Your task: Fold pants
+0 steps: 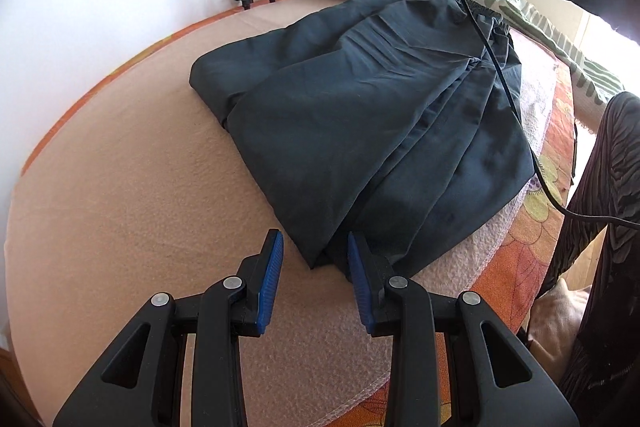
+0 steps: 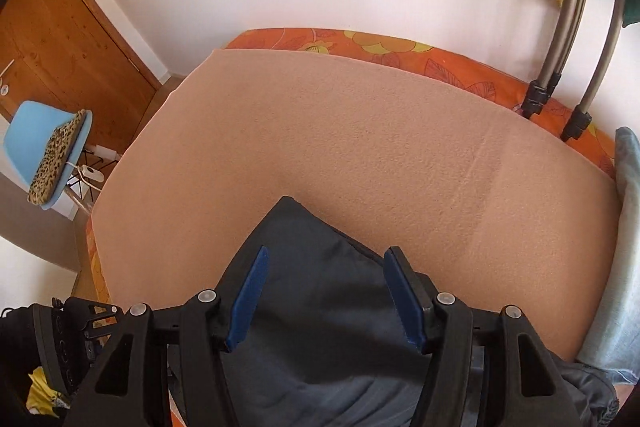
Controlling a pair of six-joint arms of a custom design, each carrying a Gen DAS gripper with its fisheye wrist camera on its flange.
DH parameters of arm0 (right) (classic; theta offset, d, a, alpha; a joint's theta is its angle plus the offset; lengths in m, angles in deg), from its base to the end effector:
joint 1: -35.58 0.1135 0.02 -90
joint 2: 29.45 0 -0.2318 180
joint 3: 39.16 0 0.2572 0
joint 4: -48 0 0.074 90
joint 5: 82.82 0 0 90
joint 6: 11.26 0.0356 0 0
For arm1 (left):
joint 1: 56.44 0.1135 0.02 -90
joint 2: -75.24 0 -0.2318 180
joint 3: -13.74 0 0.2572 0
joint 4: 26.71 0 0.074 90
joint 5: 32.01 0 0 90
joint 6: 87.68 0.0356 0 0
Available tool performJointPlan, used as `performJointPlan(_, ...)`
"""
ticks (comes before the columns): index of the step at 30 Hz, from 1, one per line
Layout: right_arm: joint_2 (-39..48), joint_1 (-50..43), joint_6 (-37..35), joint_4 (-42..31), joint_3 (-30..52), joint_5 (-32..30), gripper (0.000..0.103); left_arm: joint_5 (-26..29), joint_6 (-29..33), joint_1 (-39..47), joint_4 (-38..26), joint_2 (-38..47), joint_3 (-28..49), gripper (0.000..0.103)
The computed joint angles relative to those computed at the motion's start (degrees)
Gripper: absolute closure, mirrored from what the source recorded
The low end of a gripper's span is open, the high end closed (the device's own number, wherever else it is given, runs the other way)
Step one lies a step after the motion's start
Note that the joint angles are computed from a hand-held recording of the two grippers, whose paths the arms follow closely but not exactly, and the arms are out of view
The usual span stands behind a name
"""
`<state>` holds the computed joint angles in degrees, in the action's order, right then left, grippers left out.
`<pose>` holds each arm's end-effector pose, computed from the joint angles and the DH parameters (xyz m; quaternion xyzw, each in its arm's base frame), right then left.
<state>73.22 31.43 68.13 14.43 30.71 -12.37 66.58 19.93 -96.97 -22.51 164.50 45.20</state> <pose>0.3301 -0.0120 0.1018 -0.0891 0.9611 0.1389 0.2215 0.1629 -0.1463 0.0397 0.4807 0.8166 -0.1316 0.2911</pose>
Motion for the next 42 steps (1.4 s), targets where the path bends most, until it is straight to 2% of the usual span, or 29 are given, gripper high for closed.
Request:
performJointPlan(7, 16.7, 4.9, 1.3, -2.7, 14.0, -2.6, 0.034, 0.8, -0.9, 0.8, 2.6, 2.3, 0.5, 0.073)
performJointPlan(8, 18.5, 5.5, 1.6, -3.0, 15.6, -2.4, 0.034, 1.3, -0.7, 0.9, 3.1, 2.8, 0.6, 0.077)
performJointPlan(9, 20.1, 6.0, 1.7, -3.8, 17.2, -2.3, 0.034, 1.3, -0.5, 0.9, 3.2, 3.3, 0.8, 0.091)
performJointPlan(11, 22.2, 7.0, 1.6, -4.9, 19.1, -2.5, 0.034, 1.9, -0.4, 1.2, 3.2, 3.6, 1.1, 0.097)
performJointPlan(12, 22.8, 7.4, 0.9, -5.6, 19.6, -2.4, 0.038, 2.0, -0.4, 1.3, 3.2, 3.5, 1.1, 0.100)
performJointPlan(14, 22.7, 9.1, 0.7, -4.8, 19.1, 0.6, 0.059, 3.2, -0.6, 1.4, 3.5, 1.8, 0.3, 0.102)
performJointPlan(15, 22.3, 9.9, 0.6, -4.2, 18.4, 1.9, 0.076, 3.1, -1.1, 1.1, 4.0, 0.5, -0.6, 0.102)
performJointPlan(18, 20.1, 10.5, 1.7, -1.6, 15.6, 4.8, 0.097, 3.0, -2.5, -0.6, 3.9, -5.8, -4.2, 0.102)
performJointPlan(24, 17.1, 11.5, 4.6, 2.6, 12.9, 10.1, 0.101, 4.5, -4.2, -5.4, 0.2, -13.5, -9.5, 0.103)
performJointPlan(26, 17.2, 11.3, 4.9, 2.8, 12.9, 10.1, 0.101, 1.8, -4.5, -9.2, 1.0, -14.4, -11.1, 0.103)
performJointPlan(27, 17.5, 11.3, 4.7, 2.2, 13.3, 9.5, 0.100, 1.2, -4.6, -9.9, 0.1, -14.9, -11.2, 0.103)
performJointPlan(28, 17.2, 11.3, 4.1, 1.8, 13.2, 8.8, 0.094, 1.6, -5.1, -9.4, -0.7, -16.2, -11.8, 0.103)
performJointPlan(29, 16.2, 11.3, 4.0, 1.6, 12.5, 8.7, 0.092, 2.5, -5.6, -7.6, -2.3, -19.0, -12.5, 0.103)
performJointPlan(30, 14.1, 11.3, 4.2, 2.3, 10.6, 8.8, 0.071, 4.3, -5.7, -4.7, -4.6, -21.5, -12.5, 0.103)
performJointPlan(31, 10.8, 10.9, 4.6, 4.2, 7.3, 8.1, 0.062, 6.3, -5.3, -0.5, -6.8, -24.6, -12.8, 0.103)
performJointPlan(33, 3.5, 10.4, 4.0, 5.7, 0.7, 7.3, 0.063, 10.0, -4.4, 7.4, -10.3, -27.6, -11.6, 0.103)
performJointPlan(35, -5.5, 10.6, 3.3, 7.3, -7.5, 7.1, 0.062, 13.4, -2.3, 14.1, -12.8, -25.6, -7.9, 0.101)
performJointPlan(37, -15.6, 10.7, 2.8, 7.5, -16.2, 5.1, 0.062, 15.0, -0.4, 18.8, -13.1, -21.4, -3.5, 0.090)
performJointPlan(39, -26.0, 11.7, 4.0, 7.3, -24.7, 4.3, 0.062, 15.2, 0.4, 20.6, -12.5, -14.9, 2.2, 0.090)
performJointPlan(42, -38.4, 15.4, 7.6, 6.7, -34.8, 4.8, 0.062, 13.1, 2.1, 19.0, -10.4, -4.6, 11.4, 0.090)
